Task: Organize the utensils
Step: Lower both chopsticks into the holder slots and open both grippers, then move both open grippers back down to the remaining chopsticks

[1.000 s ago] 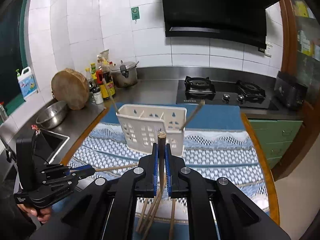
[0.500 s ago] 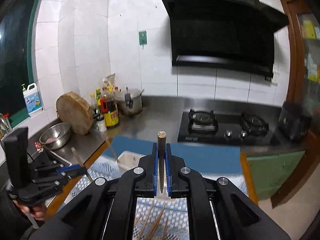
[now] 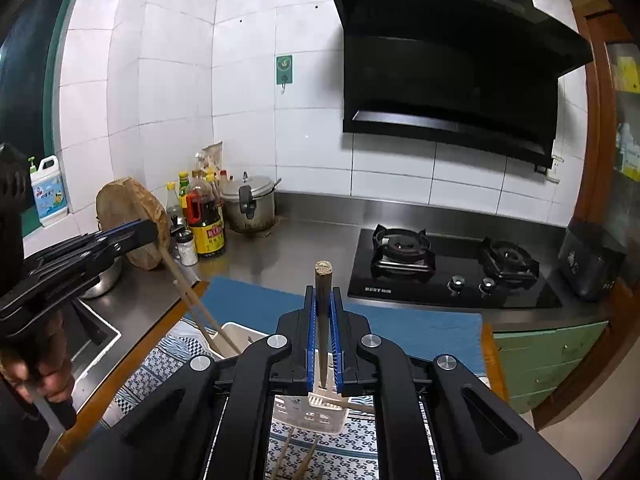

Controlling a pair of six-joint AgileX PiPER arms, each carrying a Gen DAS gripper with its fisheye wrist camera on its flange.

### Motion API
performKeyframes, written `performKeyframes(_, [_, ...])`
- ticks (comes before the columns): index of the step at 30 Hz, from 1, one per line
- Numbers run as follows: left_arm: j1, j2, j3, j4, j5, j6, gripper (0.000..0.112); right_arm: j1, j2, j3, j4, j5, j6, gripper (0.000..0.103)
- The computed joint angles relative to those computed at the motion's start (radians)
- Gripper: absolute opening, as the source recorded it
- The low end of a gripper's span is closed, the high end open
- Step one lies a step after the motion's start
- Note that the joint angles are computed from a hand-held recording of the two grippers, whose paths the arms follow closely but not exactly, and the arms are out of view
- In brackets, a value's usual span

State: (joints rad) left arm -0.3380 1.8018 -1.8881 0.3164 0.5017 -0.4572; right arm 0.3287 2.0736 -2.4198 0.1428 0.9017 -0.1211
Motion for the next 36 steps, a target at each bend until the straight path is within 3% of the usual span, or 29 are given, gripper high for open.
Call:
performKeyframes(2, [-0.003,0.031,-0.024,0.074,0.013,-0.056,0.005,-0.001,0.017,-0.007,0.004,0.001,-0.003,0.007])
performKeyframes(10, [0.031,0.115,-0.069,-0.046,0.066,0.052,0.006,0.002,0.087,-0.037,0.007,0.036,0.003,0.007])
performKeyframes(17, [0.039,0.122,-0.046,-0.053,0.069,0.069,0.008,0.002,0.124,-0.044,0.003,0.057,0.011,0.007])
performKeyframes(21, [0.033,0.101,-0.024,-0.038,0.064,0.062,0.009,0.005,0.083,0.036,-0.010,0.010,0.004,0.011])
performKeyframes(24, [0.024,0.060,0.015,-0.023,0.059,0.056,0.009,0.000,0.016,0.139,0.002,-0.043,-0.008,0.023])
performKeyframes(30, [-0.006,-0.050,0.157,0.029,0.045,0.012,0.009,-0.001,-0.227,0.525,0.034,-0.210,-0.045,0.024])
performKeyframes(36, [-0.049,-0.168,0.399,0.085,0.024,-0.085,0.009,-0.001,-0.430,0.903,0.055,-0.333,-0.031,0.024])
